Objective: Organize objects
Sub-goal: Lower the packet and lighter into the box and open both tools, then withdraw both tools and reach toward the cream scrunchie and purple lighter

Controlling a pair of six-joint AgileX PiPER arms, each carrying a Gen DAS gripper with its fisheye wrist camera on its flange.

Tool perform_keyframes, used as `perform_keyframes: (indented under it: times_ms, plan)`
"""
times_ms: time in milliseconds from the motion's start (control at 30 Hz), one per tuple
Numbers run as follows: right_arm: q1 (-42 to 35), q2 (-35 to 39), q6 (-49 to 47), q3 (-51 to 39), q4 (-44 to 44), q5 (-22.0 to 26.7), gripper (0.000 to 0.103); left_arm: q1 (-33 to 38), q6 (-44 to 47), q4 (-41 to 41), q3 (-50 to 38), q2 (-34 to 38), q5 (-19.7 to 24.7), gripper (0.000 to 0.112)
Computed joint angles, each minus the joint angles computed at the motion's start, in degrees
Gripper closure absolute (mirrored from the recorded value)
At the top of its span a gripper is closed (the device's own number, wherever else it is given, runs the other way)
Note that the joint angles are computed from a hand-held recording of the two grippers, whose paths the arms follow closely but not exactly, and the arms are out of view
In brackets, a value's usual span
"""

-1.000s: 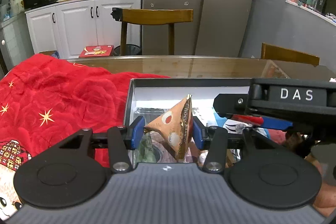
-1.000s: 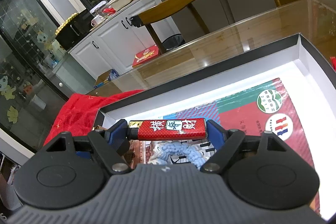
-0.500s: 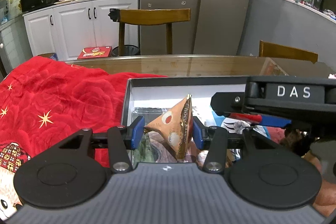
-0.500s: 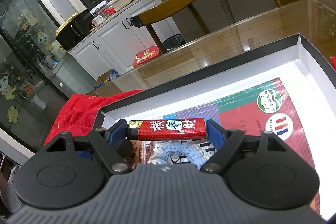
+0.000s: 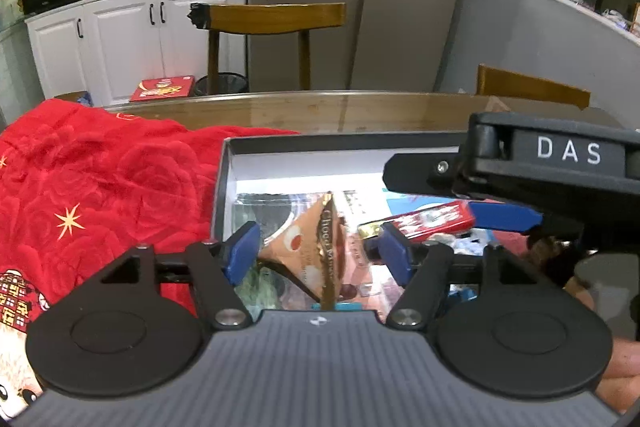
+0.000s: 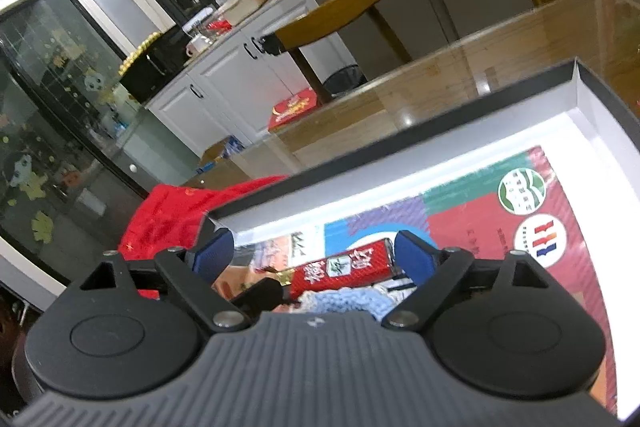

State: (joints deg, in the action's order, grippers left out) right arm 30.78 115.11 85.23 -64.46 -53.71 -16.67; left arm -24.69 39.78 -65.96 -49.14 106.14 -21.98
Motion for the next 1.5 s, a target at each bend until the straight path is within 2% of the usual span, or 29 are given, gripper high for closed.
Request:
perform_keyframes:
  times_ms: [100, 200, 300, 367, 433, 533, 600, 667, 733, 833, 900, 967, 1033, 1133, 1167, 1233, 1333, 1367, 1433, 1500]
  plan:
    - [-0.17, -3.21, -0.70, 1.77, 0.50, -0.69, 0.008, 0.58, -2.74, 2.72, 1.23, -2.03, 0.72, 0.041]
    - [-0.19, -8.37, -5.61, 5.66, 6.14, -2.60, 0.003, 0.93, -4.70, 5.05, 3.08, -5.80, 1.15, 0.041]
    - [0.13, -15.76, -12.87, 10.82, 13.37, -3.42, 0.000, 1.60, -11.05, 11.40, 6.35, -12.19, 3.03, 0.040]
    - [0.68, -21.50, -19.16, 14.89, 19.59, -3.42, 0.000, 1.74, -16.45, 16.95, 8.74, -17.54, 4.54, 0.033]
    - [1.99, -27.69, -28.69, 19.46, 30.51, -2.83, 0.000, 0.76, -18.04, 18.83, 11.02, -23.00, 5.04, 0.031]
    - [4.18, -35.25, -45.38, 23.78, 47.69, -0.03, 0.000, -3.89, -10.92, 11.49, 13.89, -30.92, 3.31, 0.028]
    - [5.43, -40.24, -56.84, 27.19, 58.97, 0.55, 0.000, -9.07, -0.22, 0.04, 14.80, -34.95, 1.12, 0.022]
    - [6.76, -44.86, -68.30, 31.10, 69.95, 0.18, 0.000, -15.27, 10.21, -11.42, 15.04, -36.56, -2.38, 0.022]
    - [9.01, -48.12, -79.76, 34.79, 81.40, -1.61, 0.000, -22.37, 14.03, -17.48, 15.74, -36.13, -8.09, 0.022]
    - [13.51, -50.23, -93.24, 38.28, 97.46, -4.41, 0.000, -33.40, 13.60, -24.59, 16.37, -30.71, -18.85, 0.022]
    - [15.89, -50.28, -94.08, 40.27, 100.65, -6.92, 0.000, -39.65, 10.77, -28.47, 16.13, -25.64, -26.13, 0.022]
    - [17.66, -49.35, -92.72, 41.98, 101.67, -9.28, 0.000, -42.70, 5.22, -27.87, 17.52, -21.87, -28.81, 0.022]
    - [19.19, -47.86, -90.59, 43.38, 101.21, -11.74, 0.000, -42.72, 0.98, -26.29, 18.60, -19.89, -26.28, 0.022]
    - [23.21, -45.94, -89.97, 46.00, 104.12, -16.74, 0.000, -39.85, -4.42, -21.11, 19.56, -17.61, -18.68, 0.022]
    - [23.99, -44.32, -86.91, 46.96, 102.78, -18.93, 0.000, -38.63, -5.81, -19.09, 19.46, -16.28, -16.86, 0.022]
    - [24.96, -41.13, -81.94, 48.37, 100.64, -22.36, 0.000, -37.60, -6.39, -18.17, 18.51, -13.24, -15.15, 0.022]
    - [24.49, -36.68, -78.33, 48.87, 97.40, -23.83, 0.000, -34.32, -10.03, -13.42, 17.29, -9.15, -11.65, 0.023]
    - [23.23, -35.70, -77.62, 48.79, 95.38, -23.00, 0.000, -33.83, -11.92, -12.39, 17.11, -7.85, -11.62, 0.024]
    - [21.95, -34.90, -77.46, 48.70, 93.86, -21.60, 0.000, -34.33, -13.94, -11.15, 17.26, -5.98, -14.65, 0.033]
    - [21.87, -34.49, -76.11, 49.38, 93.51, -22.31, 0.000, -35.63, -9.60, -15.19, 16.12, -4.33, -17.40, 0.050]
